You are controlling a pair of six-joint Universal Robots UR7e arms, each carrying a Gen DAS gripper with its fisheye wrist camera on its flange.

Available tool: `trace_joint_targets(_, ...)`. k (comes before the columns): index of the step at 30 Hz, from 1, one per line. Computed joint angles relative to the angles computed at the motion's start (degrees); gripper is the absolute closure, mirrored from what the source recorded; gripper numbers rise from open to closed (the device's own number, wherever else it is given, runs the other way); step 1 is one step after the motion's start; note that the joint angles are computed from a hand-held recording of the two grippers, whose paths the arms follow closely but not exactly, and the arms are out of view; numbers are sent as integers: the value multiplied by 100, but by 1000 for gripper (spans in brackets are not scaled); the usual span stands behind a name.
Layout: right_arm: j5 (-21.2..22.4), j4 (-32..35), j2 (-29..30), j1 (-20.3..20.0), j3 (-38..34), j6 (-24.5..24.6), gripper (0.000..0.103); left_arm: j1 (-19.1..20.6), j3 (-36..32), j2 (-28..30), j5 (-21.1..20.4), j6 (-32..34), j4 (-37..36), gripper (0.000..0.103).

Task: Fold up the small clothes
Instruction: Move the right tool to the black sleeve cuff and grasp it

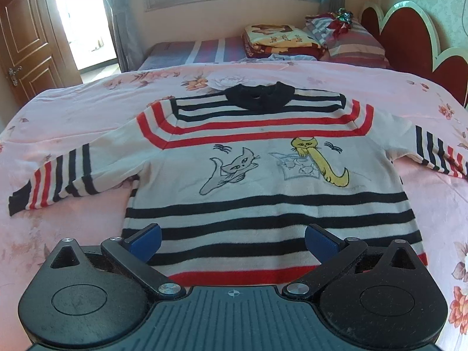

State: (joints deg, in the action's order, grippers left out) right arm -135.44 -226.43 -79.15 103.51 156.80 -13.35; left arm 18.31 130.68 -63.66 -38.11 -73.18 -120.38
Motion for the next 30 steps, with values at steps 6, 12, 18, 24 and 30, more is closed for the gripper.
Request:
trace_joint_targets(6, 682, 233, -184, -957, -306, -360, 5, 545, -476, 762, 232, 718, -831, 0)
trace_joint_targets(12, 1210, 541, -390, -1929, -611, -478, 10, 948, -949, 1330, 434, 1134, -1163, 0)
trace_joint_targets(18, 1624, 998, -640, -2847, -973, -253, 15, 1243, -1407, 1788, 583, 1366, -1128, 0)
trace_joint_targets(24, 1829, 1400, -700, -3436, -1433, 13, 16, 1476, -1725, 2123, 670, 1508, -1272, 0)
trace_joint_targets(30, 2263, 1722, -666, -3940, -1866, 465, 16, 1647, -1977, 2279, 701, 1504, -1207, 0)
